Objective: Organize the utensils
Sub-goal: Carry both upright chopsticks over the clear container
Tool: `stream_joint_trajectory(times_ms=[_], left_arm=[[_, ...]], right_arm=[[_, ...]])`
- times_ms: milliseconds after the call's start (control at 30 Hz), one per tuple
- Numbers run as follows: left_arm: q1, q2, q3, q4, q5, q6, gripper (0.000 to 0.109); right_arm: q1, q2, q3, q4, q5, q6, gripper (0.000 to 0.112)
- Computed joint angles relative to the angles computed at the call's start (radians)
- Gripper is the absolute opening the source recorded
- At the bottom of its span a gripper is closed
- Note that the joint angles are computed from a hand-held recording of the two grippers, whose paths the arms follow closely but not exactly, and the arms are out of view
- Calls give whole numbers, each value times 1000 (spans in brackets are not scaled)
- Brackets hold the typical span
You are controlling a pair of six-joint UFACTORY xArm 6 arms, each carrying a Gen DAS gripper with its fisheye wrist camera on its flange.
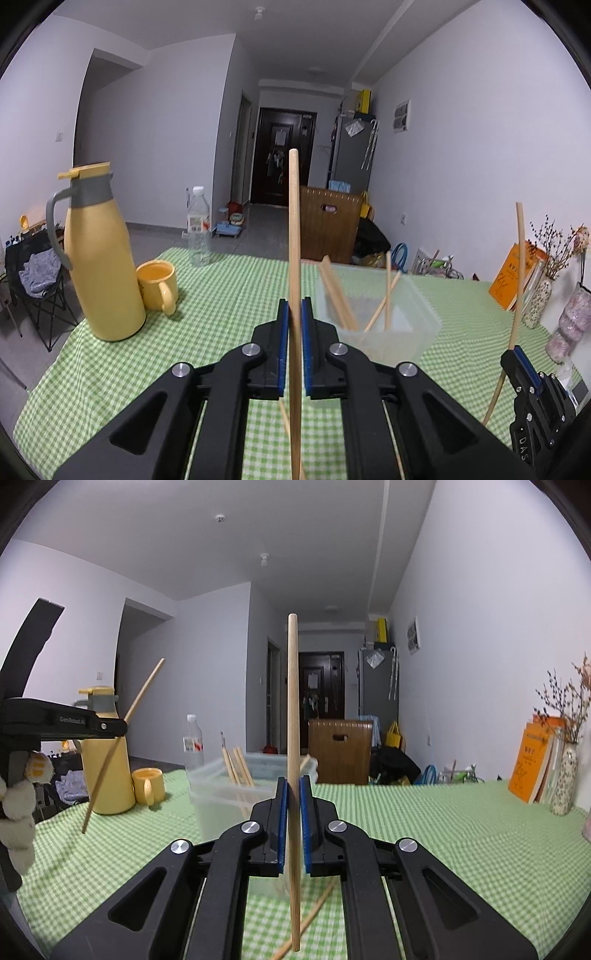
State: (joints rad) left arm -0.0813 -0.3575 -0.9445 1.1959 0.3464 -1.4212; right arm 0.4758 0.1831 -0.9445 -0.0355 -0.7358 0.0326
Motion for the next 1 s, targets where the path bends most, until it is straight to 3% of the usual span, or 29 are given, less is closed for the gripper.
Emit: stream_joint_trajectory(times_ms=[200,467,767,1000], left_arm=[[-14,26,-60,41,-11,-58,4],[-33,96,-163,76,-18,-120,4],[-32,223,-326,96,-10,-159,4],[-34,326,-459,112,28,-146,4]], right_arm=[[-24,12,-72,-66,18,61,7],[-84,76,-231,-256,73,268,7],[-134,206,-498,-490,172,523,7],[-164,349,-783,-776,283,824,7]])
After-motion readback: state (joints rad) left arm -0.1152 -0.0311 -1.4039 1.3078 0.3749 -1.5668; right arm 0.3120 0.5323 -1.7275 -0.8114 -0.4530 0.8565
